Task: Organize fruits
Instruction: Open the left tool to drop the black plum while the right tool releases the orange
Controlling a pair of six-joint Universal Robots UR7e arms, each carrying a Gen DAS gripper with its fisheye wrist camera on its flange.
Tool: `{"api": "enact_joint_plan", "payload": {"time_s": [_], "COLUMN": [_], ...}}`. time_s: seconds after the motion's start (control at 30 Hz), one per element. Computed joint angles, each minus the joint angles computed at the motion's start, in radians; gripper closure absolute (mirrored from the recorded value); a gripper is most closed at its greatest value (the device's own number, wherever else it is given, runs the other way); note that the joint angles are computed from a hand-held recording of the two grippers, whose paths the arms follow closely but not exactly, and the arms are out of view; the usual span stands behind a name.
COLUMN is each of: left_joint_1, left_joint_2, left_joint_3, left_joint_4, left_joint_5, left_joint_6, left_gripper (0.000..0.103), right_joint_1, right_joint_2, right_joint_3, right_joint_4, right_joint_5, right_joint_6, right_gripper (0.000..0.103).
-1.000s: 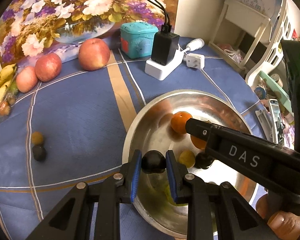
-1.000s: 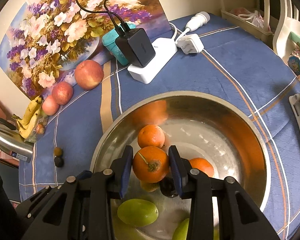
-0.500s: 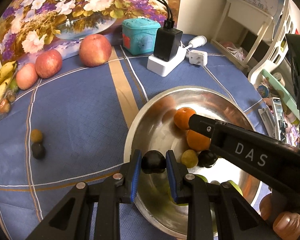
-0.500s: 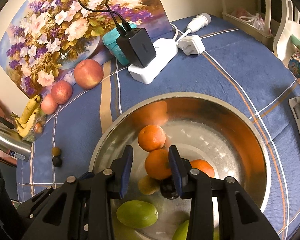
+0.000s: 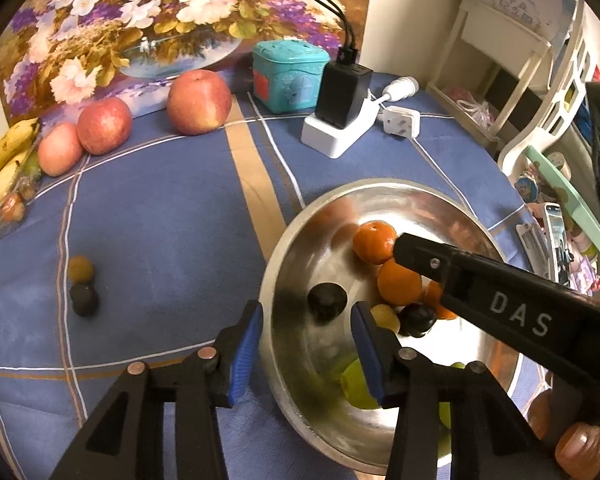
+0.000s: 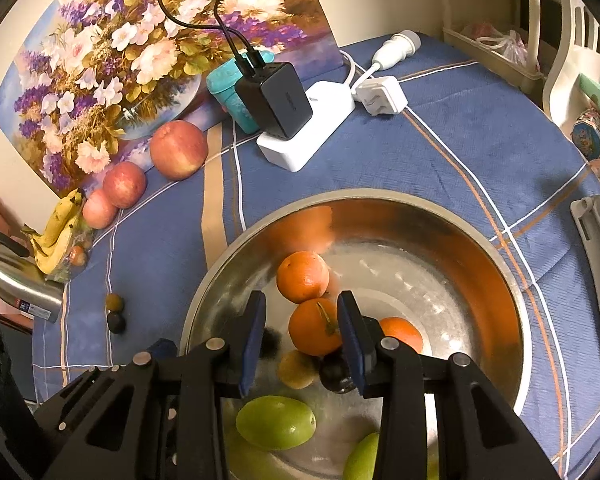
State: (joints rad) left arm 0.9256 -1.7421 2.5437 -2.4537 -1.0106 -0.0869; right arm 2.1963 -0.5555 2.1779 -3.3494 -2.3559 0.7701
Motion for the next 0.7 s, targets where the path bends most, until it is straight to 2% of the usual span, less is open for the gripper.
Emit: {"api": "enact_joint_plan", "payload": {"time_s": [0.13, 0.7], "left_joint_1": [0.016, 0.14], "left_joint_2": [-0.005, -0.061], "left_joint_3": [-0.013, -0.09], "left_joint_4": [0.017, 0.066], "left_joint_5": [0.018, 0.107], "left_joint_6": [-0.028, -0.131], "left_gripper": [0.046, 0.04], "right_joint_1": [0.003, 0.038], "right_joint_2": [-0.01, -0.017], "right_joint_3": [-0.001, -0.05], "right_joint_4": [0.038, 0.203], "right_joint_5": [0.001, 0.004], "right_joint_6": [0.018, 0.04], "right_gripper": [0.064, 0.065]}}
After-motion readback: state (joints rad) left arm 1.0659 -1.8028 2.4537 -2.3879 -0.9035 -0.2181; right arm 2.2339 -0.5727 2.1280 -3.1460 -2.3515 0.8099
